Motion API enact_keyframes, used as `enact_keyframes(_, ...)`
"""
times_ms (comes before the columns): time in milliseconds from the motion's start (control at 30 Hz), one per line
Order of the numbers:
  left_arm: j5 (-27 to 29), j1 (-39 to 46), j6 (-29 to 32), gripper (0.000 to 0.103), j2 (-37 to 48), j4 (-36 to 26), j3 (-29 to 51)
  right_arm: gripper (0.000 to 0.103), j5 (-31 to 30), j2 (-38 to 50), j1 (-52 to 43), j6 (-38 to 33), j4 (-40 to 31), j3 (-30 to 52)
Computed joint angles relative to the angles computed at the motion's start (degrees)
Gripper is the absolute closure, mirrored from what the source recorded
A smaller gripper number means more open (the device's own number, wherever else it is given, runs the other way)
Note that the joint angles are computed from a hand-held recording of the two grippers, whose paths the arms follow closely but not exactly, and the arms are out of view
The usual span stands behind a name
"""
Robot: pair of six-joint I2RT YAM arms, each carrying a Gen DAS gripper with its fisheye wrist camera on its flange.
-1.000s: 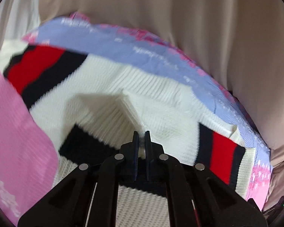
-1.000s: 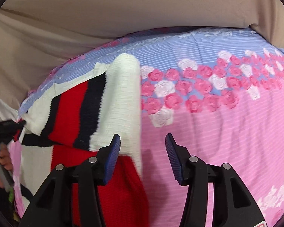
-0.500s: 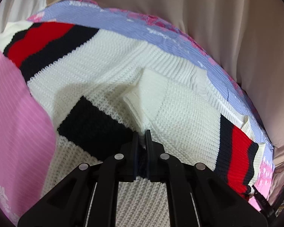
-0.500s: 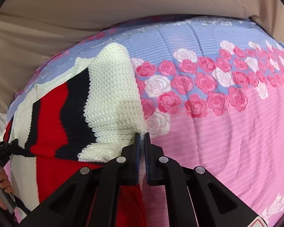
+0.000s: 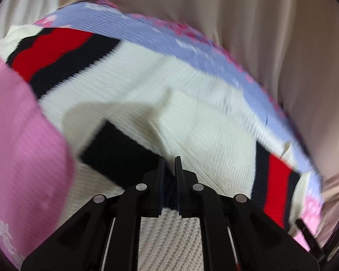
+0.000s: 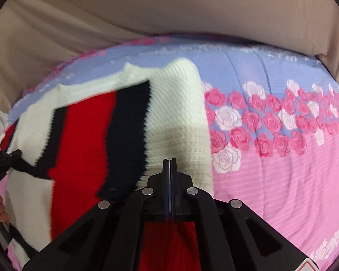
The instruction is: Fold small clothes
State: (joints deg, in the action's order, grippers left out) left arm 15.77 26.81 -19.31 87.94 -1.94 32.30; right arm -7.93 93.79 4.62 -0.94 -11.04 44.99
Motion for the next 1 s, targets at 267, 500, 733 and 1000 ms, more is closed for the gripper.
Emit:
enact_keyframes(267,2.8,30.4,5.8,0.04,11.6,-6.3,17.6,0.098,3.5,-16.1,8.4,0.2,-6.4,-7.6)
enact_keyframes(500,0.3,38.7,-0.9,0.048,35.9,-11.3,43.9,0.081,7.1,-19.5,19.6,6.8,-8.2,-13.5)
enact_keyframes(733,-0.1,33.0,4.3,0.099,25.8,-8.0,40.5,0.081,6.8,-20.3,23.0,9.7,-8.6,-16.1)
enact_keyframes(1000,1.2,-1.9,2.3,0.098,-12.8,-11.8,22.7,0.079,1.4,-29.3,11.9,4.6,-13.7,-16.3)
